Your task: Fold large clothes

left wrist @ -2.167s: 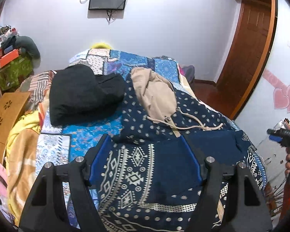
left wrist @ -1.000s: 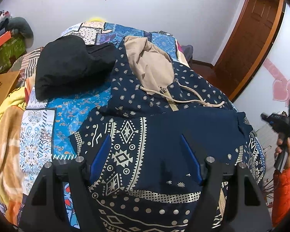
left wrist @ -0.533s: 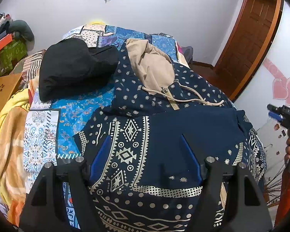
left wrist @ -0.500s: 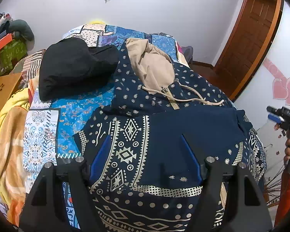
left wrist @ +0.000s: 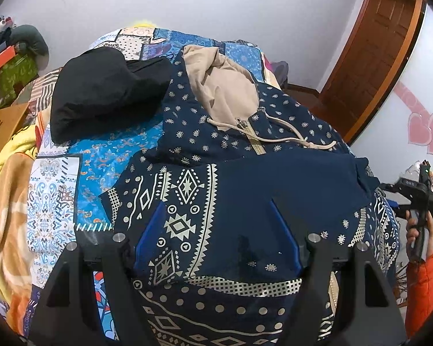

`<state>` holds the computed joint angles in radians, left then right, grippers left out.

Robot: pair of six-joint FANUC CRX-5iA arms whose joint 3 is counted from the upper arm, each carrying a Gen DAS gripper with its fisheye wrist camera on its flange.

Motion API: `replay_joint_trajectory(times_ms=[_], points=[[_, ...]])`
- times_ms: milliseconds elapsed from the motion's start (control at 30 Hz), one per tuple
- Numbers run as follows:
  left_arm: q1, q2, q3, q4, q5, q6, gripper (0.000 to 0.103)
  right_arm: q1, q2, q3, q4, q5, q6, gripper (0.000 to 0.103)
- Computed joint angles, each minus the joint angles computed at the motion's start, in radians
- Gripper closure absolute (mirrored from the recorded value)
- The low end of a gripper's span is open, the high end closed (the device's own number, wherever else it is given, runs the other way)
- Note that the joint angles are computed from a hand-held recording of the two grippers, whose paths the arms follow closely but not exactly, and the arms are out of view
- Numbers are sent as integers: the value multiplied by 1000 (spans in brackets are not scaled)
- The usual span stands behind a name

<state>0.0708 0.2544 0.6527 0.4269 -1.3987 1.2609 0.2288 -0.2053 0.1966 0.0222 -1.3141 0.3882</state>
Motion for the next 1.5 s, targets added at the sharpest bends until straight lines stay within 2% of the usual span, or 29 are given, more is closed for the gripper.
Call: replay_joint_trajectory(times_ms=[67, 133, 200, 267, 400, 567, 700, 800, 933, 1033, 1100, 1233, 1333, 1400, 1500], points=[[-3, -6, -3, -10, 8, -3, 32, -14, 14, 1, -2, 12, -10, 55], [-2, -12, -9, -12, 14, -12, 32, -24, 20, -5, 5, 34, -17, 65], [-1, -13, -8, -16, 13, -14, 32, -10, 32, 0, 41, 36, -19, 81], [2, -10, -5, -19, 8, -12, 32, 14, 35, 3, 86, 32, -24, 93], [7, -7, -7, -11, 2, -2, 32, 102, 45, 15, 245, 6, -32, 96], [9, -9, -14, -5, 5, -6, 32, 228, 33, 39, 445, 36, -10, 96], [12, -18, -27, 6, 13, -15, 32, 322, 42, 97, 517, 76, 66, 96], [14, -21, -32, 14, 14, -16, 32, 373, 73, 154, 512, 73, 140, 96], [16, -27, -40, 17, 15, -21, 32, 395, 124, 220, 379, 47, 259, 96], [20, -30, -46, 17, 12, -24, 32, 400, 171, 254, 312, -5, 322, 96], [22, -30, -47, 16, 9, -24, 32, 384, 211, 299, 225, -61, 367, 92], [25, -29, -51, 15, 4, -20, 32, 366, 233, 325, 132, -156, 375, 92], [24, -25, -50, 14, 0, -14, 32, 345, 207, 321, 71, -165, 379, 90], [21, -20, -45, 14, -5, -12, 32, 336, 190, 328, 40, -175, 379, 84], [19, -22, -50, 18, -1, -16, 32, 352, 168, 321, 73, -167, 369, 80]])
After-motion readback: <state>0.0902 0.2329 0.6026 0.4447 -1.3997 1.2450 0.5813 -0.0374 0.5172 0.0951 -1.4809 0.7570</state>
